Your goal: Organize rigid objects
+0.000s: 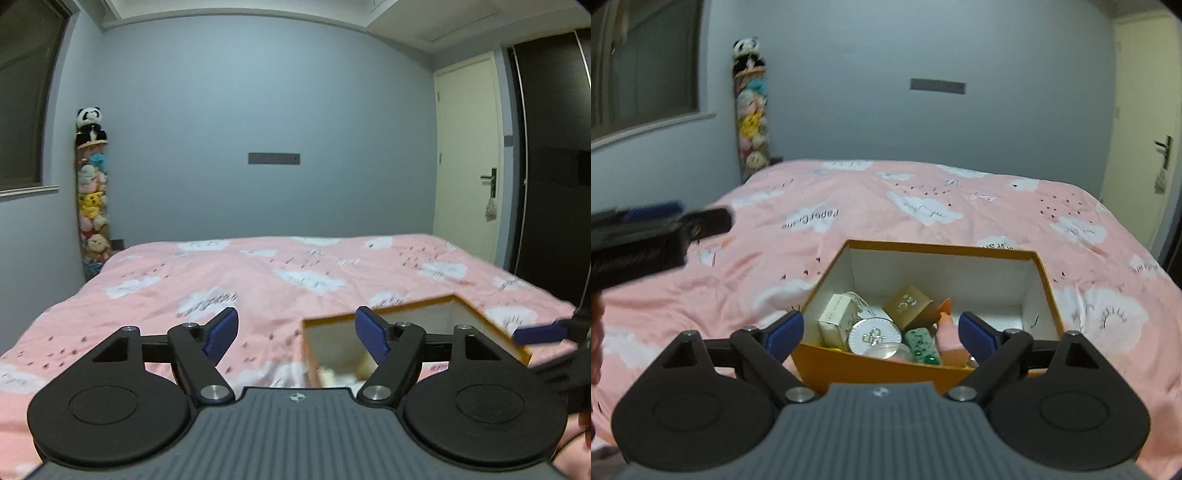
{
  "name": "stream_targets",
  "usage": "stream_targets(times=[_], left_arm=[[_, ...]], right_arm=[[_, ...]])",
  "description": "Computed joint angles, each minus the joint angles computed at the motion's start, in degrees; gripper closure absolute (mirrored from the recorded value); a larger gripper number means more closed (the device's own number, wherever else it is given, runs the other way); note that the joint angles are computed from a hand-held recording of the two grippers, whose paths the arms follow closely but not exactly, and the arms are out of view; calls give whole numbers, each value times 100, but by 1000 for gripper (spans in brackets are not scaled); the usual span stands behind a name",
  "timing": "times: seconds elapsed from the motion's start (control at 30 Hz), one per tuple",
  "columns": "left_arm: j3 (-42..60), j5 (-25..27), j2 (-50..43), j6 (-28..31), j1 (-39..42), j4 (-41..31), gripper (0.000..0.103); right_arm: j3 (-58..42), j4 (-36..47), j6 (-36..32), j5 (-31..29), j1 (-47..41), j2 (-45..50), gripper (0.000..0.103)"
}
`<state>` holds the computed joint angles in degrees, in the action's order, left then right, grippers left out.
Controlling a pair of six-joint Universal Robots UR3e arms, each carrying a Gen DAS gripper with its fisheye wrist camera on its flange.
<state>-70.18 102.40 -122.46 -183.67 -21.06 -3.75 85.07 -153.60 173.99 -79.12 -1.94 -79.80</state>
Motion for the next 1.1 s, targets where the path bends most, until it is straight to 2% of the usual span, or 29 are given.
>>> stream_targets(times=[0.1, 0.23, 0.47, 0.6, 0.67, 0.83, 1.1], left_arm=[[-446, 295, 179, -158, -28, 94, 12], [-824, 652, 338, -265, -42, 138, 2], [-1150, 945, 653, -638, -10, -448, 1], [-1592, 623, 883, -928, 129, -582, 1], [-1659, 683, 903, -1076, 106, -781, 1], [-1615, 676, 929, -1449, 125, -1628, 2], [-1528, 584, 831, -1479, 93, -1929, 2]], right_arm=[[393, -494, 226, -353, 209, -58, 7], [415, -520, 187, -552, 344, 27, 6], [298, -672, 106, -958, 569, 283, 5], [557, -1022, 134, -1132, 661, 315, 3], [691, -1190, 216, -1250, 727, 380, 3], [565, -798, 325, -1464, 925, 598, 3], [836, -1107, 325, -1450, 981, 639, 3]])
